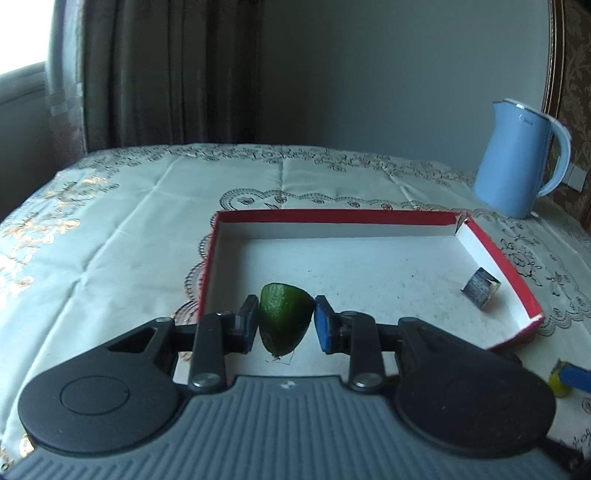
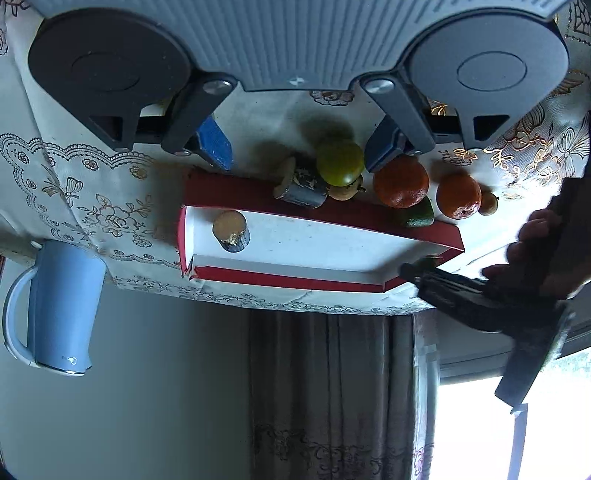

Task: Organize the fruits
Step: 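Carry the dark green fruit into the red tray and open the left gripper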

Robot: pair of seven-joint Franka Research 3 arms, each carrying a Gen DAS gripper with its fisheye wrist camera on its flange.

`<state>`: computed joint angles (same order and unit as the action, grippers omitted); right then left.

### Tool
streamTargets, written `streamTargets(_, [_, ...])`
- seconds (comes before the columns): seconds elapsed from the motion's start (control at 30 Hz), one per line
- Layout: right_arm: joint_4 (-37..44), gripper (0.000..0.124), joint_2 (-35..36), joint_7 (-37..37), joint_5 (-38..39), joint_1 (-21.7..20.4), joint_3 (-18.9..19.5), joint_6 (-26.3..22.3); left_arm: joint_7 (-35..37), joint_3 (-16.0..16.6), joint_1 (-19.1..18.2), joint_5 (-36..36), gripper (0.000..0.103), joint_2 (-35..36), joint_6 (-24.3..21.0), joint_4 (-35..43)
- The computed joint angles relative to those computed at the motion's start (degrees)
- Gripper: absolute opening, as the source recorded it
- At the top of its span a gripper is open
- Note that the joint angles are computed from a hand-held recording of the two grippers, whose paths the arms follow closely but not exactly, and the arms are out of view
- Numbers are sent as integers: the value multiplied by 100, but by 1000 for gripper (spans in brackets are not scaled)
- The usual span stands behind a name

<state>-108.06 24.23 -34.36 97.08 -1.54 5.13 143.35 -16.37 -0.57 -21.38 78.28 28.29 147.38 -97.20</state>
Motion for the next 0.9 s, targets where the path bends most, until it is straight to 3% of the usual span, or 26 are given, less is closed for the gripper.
streamTargets(0.23, [-6,79,0,-23,-37,18,-2,27,935,44,80,-878,29,593,56,706])
streamTargets(0.5, [4,79,13,38,-131,13,5,30,1291,298,-65,-1304,29,919,80,1053])
streamTargets(0.63, [45,79,40,186,-269,15,15,58,1055,482,-300,-1071,50,801,-133,955])
streamTargets(0.73, [33,79,30,162,-255,1,38,69,784,509,-449,-731,57,517,-412,666])
streamTargets(0.9, [26,79,27,96,-173,5,53,113,-487,399,-751,443,81,-383,-882,-411])
